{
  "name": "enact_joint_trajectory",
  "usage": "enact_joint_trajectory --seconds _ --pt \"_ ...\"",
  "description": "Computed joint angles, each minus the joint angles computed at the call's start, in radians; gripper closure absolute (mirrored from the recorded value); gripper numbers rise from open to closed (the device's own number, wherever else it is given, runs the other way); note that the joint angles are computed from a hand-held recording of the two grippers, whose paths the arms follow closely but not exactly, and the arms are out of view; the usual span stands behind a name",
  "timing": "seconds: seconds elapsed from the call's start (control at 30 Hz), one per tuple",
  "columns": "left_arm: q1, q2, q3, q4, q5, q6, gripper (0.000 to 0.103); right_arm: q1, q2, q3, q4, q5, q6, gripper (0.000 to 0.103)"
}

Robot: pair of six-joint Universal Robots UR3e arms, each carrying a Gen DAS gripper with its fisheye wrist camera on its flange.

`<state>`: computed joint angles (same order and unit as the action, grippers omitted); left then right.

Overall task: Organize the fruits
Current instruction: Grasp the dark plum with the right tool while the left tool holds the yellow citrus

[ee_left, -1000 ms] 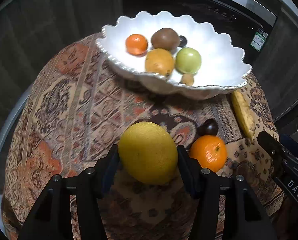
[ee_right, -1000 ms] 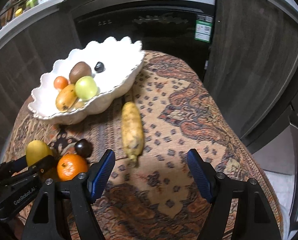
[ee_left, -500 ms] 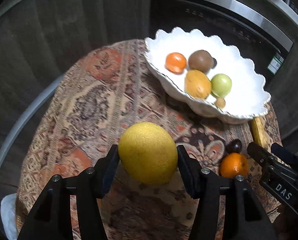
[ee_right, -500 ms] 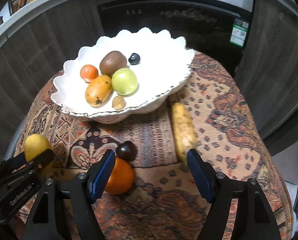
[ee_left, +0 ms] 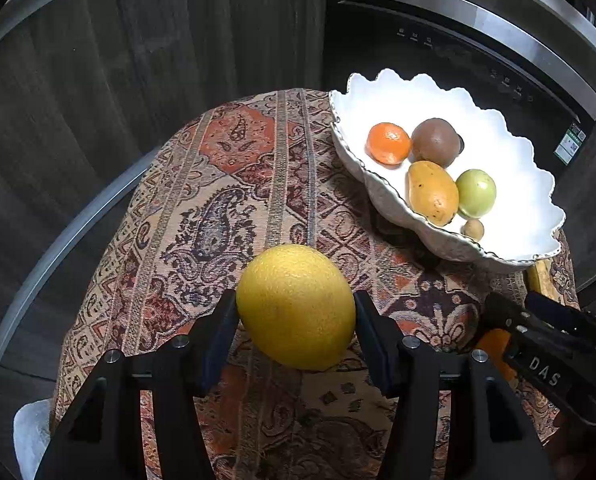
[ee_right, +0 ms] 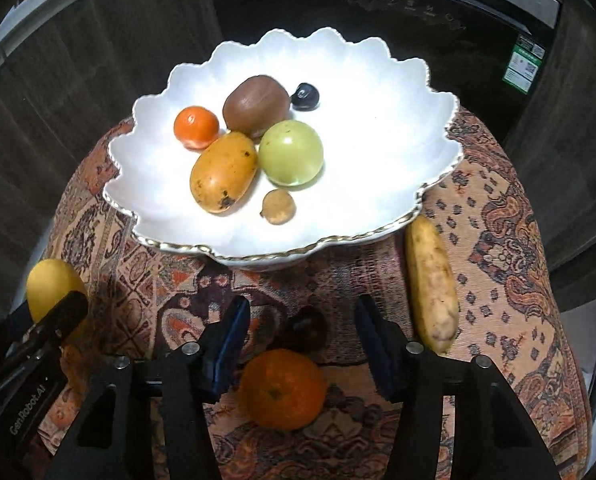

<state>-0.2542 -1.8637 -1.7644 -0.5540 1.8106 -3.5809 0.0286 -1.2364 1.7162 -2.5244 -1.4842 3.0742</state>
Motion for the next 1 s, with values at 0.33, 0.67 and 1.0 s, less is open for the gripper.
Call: enact_joint_trajectory --seconds 0.33,0.67,1.0 --pt "0.001 -0.002 0.01 -0.016 -0.015 -0.001 0.047 0.007 0.081 -0.073 0.073 0.018 0.021 0.068" --pt "-0.02 0.003 0.051 -0.054 -0.008 0.0 0.047 -0.026 0.015 -0.01 0.032 0.057 0.002 0.075" --pt "-0.062 0.031 0.104 -0.093 0.009 -0.003 0.047 -0.084 -0.177 0.102 0.037 0.098 -0.026 0.075"
